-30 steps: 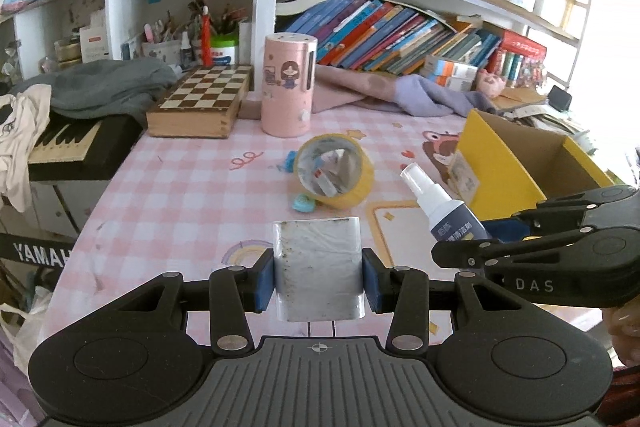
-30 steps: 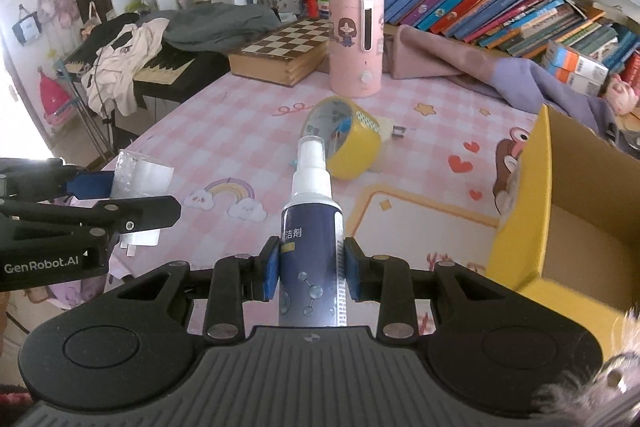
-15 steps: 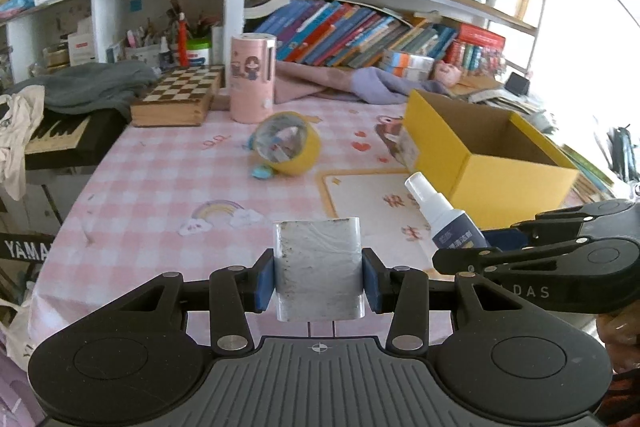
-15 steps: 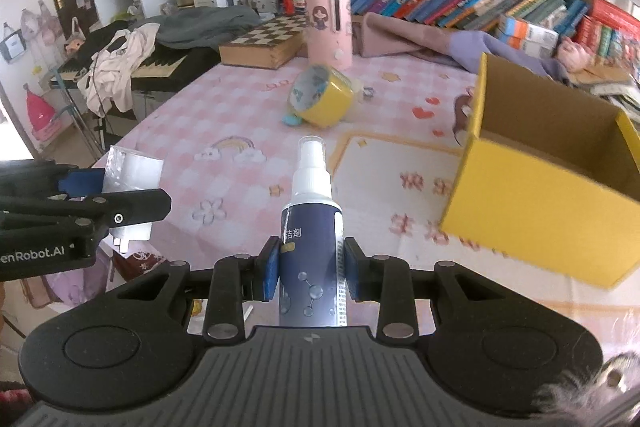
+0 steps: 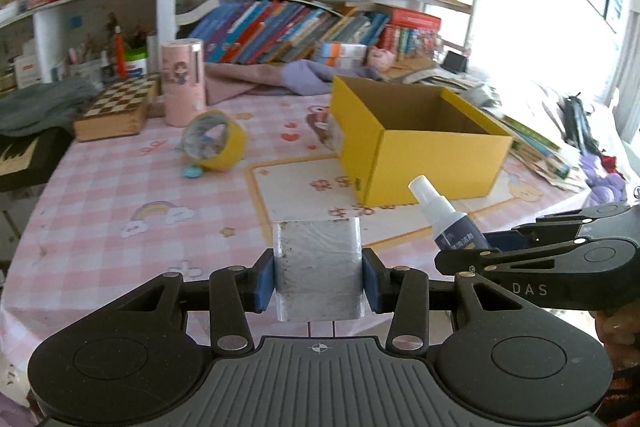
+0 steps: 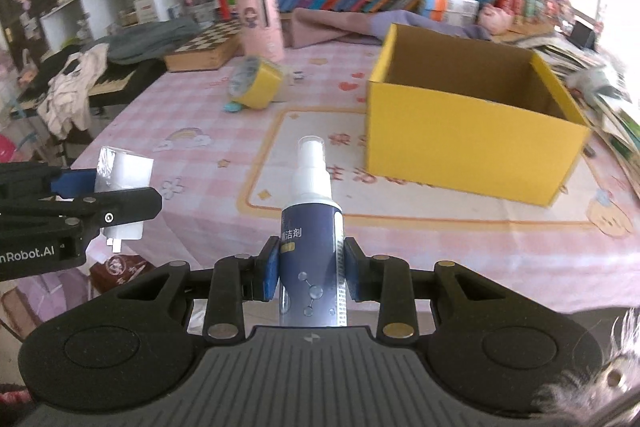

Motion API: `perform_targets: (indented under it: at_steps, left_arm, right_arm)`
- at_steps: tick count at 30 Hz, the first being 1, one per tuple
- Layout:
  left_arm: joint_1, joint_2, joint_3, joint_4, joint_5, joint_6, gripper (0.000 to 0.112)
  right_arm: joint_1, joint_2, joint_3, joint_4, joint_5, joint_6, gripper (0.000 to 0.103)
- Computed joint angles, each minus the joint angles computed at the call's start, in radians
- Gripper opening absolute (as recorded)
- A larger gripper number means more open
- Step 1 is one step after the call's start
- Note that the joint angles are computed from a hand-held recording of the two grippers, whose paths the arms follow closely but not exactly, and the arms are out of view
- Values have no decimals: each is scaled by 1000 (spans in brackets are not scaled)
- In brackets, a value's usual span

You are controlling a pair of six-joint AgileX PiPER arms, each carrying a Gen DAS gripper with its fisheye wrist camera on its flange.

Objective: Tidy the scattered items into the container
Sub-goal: 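Lift the charger and spray bottle and carry both toward the yellow box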

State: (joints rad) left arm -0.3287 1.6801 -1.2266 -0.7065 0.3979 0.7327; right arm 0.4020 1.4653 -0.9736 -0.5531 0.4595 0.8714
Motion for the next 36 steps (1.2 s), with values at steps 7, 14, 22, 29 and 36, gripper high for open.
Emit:
perform_targets:
  at_steps: [7, 14, 22, 29, 36]
  left_arm:
    - [-25, 20, -14, -98, 43, 120, 42]
    - [-46, 39, -33, -159, 76, 192, 42]
    - [-73, 66, -66, -176, 103, 220, 42]
    - [-92, 96, -105, -171, 117, 215, 42]
    - [-119, 140, -162, -161, 138, 222, 42]
  right_arm:
    - [27, -81, 68, -96, 84, 152, 30]
    - [49, -130, 103, -149, 160, 241, 30]
    - [41, -169, 130, -167, 200, 274, 30]
    - [18, -188, 145, -164, 208, 272, 30]
    - [-34, -203, 161, -155, 198, 259, 30]
